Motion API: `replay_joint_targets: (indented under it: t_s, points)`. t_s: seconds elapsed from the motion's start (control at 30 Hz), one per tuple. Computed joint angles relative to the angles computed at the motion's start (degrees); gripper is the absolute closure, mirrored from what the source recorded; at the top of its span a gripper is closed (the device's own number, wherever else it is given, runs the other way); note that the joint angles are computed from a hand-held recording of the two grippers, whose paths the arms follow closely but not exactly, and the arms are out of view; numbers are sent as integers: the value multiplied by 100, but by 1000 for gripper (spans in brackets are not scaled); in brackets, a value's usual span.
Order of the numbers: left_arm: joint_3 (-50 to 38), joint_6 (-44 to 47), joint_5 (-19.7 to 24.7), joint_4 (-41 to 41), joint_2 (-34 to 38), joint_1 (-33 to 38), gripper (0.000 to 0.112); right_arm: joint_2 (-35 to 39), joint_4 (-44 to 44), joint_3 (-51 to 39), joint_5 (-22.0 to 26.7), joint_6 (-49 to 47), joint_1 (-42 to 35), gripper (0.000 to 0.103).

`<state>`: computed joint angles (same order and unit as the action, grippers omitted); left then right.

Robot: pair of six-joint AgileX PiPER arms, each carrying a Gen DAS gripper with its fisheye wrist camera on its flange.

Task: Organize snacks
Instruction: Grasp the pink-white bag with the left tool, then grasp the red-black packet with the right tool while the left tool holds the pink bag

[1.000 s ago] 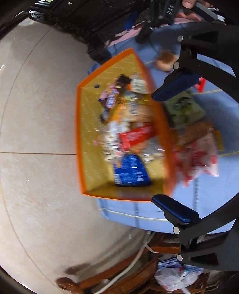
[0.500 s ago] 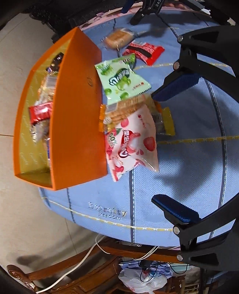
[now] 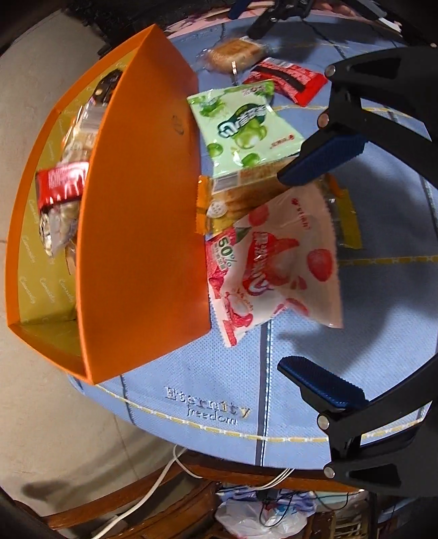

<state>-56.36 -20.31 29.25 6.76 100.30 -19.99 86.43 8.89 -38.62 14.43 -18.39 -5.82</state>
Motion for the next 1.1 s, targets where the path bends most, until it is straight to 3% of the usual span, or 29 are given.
replay_joint_targets:
  t_s: [0.23, 0.3, 0.4, 0.53, 0.6, 0.8, 0.93, 1.1]
  points:
    - [-451, 491, 216, -836, 710, 374, 13, -72, 22, -62, 124, 95, 158, 4]
    - [-362, 497, 74, -856, 706, 384, 15, -110, -17, -52, 141, 162, 181, 4]
    - [-113, 742, -174, -1004, 471, 243, 43, -167, 155, -24, 162, 21, 138, 4]
    - [40, 602, -248, -813, 279, 159, 66, -229, 438, 7, 220, -203, 52, 4]
    - [46, 625, -158, -888, 192, 192, 71, -299, 663, 30, 287, -397, 11, 4]
    - [359, 248, -150, -344, -206, 1, 77, -448, 684, 91, 411, -434, 115, 4]
    - [735, 468, -218, -674, -749, -22, 78, -536, 1551, 173, 666, -1275, 59, 3]
    - [991, 689, -132, -933, -1149, -333, 77, -579, 1715, 495, 506, -1637, 573, 4]
